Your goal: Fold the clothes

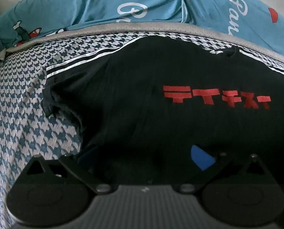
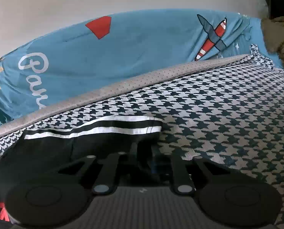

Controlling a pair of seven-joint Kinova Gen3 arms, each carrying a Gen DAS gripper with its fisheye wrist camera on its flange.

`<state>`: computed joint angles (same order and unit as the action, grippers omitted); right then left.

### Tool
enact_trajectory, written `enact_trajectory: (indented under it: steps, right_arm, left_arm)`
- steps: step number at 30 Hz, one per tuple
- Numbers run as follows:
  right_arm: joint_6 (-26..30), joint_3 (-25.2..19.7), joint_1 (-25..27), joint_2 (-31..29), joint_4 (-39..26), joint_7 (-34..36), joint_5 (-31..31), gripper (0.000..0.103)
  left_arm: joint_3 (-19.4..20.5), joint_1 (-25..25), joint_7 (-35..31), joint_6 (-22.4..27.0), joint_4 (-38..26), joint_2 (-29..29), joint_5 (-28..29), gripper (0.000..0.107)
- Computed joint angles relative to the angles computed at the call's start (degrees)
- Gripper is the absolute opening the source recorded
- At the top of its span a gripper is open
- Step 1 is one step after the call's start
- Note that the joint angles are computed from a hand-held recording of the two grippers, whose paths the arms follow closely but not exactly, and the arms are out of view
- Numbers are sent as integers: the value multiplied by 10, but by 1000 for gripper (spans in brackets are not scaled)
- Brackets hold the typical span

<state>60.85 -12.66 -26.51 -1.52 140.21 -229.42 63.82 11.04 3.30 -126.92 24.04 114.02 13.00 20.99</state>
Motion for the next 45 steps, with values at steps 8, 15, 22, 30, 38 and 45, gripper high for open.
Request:
enact_trajectory:
  steps: [8, 15, 22, 30, 38, 45]
  right_arm:
    - [65, -21, -31, 7, -19, -5, 1, 7]
    - [103, -41, -75, 16, -44, 4, 31, 7]
    - [5, -27, -100, 28, -68, 59, 80, 8]
    - [-119, -38, -97, 10, -62, 132, 101, 17]
    - [60, -175, -17, -32, -83, 97, -23, 20]
    - [82, -84, -103, -55, -75, 36, -95, 21]
  left_arm:
    - [1, -3, -3, 3, -1, -1, 7, 103]
    - [-1, -1, -2, -4, 4, -4, 6, 103]
    - [0, 0, -3, -8, 7, -5, 1, 103]
    - [0, -6, -8, -2, 2, -6, 10, 103]
    - [-11, 3, 10, -21, 7, -14, -1, 103]
    - [-17, 0, 35, -19, 4, -9, -22, 103]
